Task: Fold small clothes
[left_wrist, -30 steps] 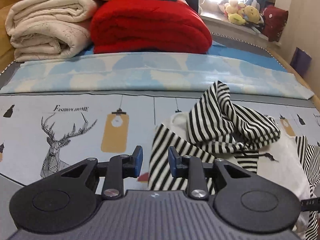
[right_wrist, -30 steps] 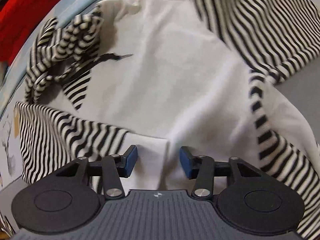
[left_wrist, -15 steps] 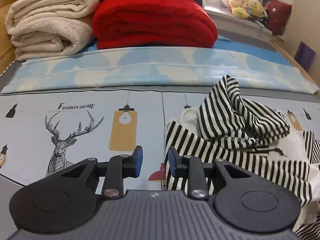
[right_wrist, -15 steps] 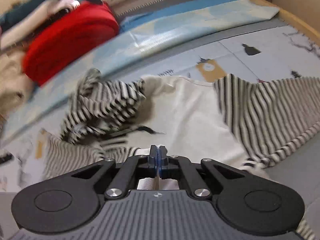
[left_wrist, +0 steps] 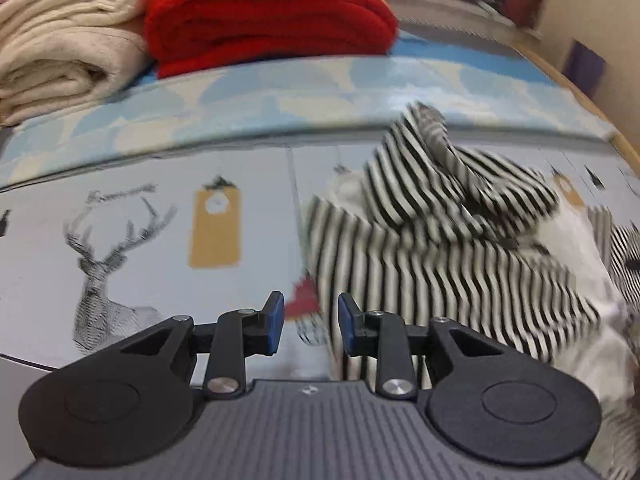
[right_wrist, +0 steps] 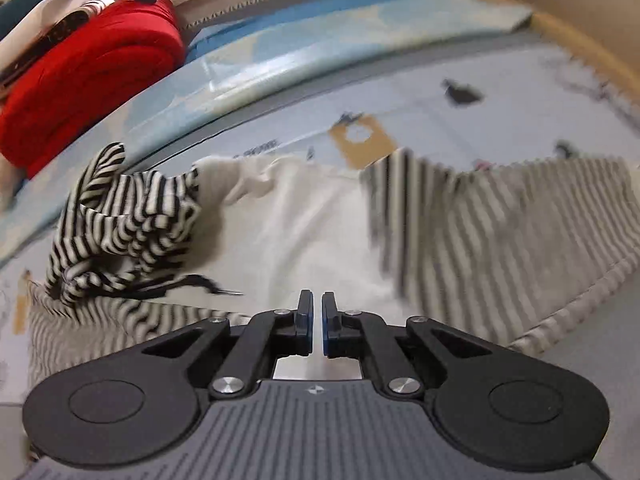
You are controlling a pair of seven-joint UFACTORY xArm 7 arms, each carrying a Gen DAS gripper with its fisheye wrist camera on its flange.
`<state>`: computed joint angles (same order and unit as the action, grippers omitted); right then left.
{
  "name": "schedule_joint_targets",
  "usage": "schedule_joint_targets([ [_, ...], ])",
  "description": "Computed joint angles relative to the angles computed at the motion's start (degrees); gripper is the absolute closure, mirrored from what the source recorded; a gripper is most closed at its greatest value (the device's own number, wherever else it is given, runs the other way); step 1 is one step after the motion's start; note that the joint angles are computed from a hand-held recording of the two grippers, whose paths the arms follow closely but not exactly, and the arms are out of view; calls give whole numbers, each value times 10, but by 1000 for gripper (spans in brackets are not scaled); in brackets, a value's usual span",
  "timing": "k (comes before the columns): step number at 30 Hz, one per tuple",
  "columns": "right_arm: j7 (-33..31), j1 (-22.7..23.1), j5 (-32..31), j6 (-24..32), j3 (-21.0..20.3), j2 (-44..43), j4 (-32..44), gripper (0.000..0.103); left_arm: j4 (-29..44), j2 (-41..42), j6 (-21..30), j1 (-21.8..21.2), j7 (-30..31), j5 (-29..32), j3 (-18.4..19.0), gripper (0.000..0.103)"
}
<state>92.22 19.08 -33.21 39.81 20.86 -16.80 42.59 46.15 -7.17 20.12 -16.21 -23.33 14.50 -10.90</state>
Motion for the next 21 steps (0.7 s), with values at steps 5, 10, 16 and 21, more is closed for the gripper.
schedule_joint_targets([
  [5, -87, 54, 77, -59, -21, -109, -85, 85, -72, -62, 5, -60, 159, -183, 44, 70],
  [10, -237, 147, 148, -61, 6, -163, -122, 79, -162, -156, 41, -83, 236, -275, 65, 70],
  [16, -335, 232, 210, -52, 75, -171, -131, 71, -245, -279, 147, -56, 216, -255, 52, 70],
  [21, -354, 269, 230, -21, 118, -171, -118, 58, -293, -393, 241, -52, 154, -262, 45, 57],
])
